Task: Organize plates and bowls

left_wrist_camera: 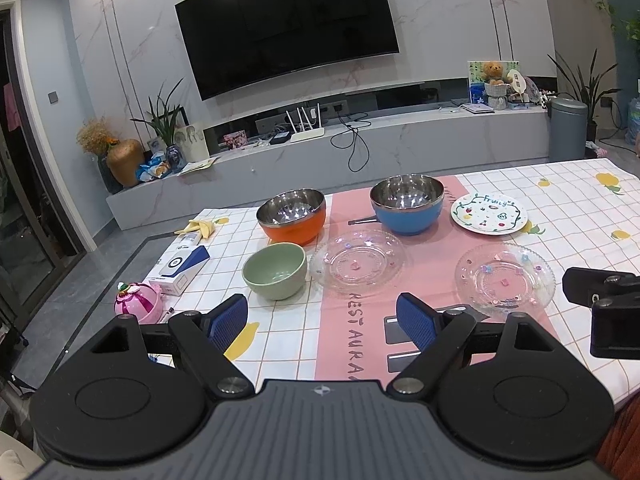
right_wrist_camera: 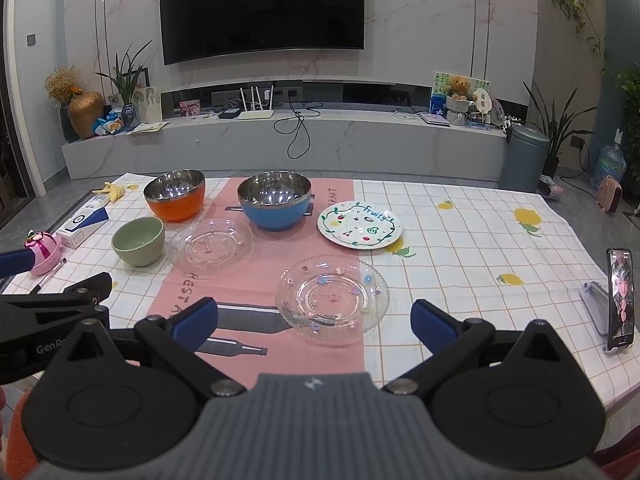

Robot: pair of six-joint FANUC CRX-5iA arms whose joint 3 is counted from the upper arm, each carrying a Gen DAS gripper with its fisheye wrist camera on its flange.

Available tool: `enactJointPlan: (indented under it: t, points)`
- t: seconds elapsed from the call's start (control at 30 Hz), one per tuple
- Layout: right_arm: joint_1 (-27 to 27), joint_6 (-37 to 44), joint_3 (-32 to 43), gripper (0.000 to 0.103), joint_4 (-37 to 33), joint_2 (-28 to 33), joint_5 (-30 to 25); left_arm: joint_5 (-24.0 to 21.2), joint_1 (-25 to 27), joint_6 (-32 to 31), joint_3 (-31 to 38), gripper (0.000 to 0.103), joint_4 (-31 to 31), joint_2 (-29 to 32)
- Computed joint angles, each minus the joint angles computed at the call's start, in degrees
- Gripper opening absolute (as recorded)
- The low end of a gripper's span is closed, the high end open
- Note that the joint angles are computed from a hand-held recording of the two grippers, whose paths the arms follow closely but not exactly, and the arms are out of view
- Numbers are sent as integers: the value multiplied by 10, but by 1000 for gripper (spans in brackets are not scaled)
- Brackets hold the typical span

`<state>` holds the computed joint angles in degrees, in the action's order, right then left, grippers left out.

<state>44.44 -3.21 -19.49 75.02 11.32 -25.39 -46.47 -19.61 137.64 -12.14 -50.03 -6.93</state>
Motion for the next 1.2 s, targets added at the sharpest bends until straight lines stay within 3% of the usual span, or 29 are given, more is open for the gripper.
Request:
enactJointPlan:
  t: [1.2]
  points:
    - [-1,-2,-4,100,-2,-3,0,-9,-8,3,6,99,-4,2]
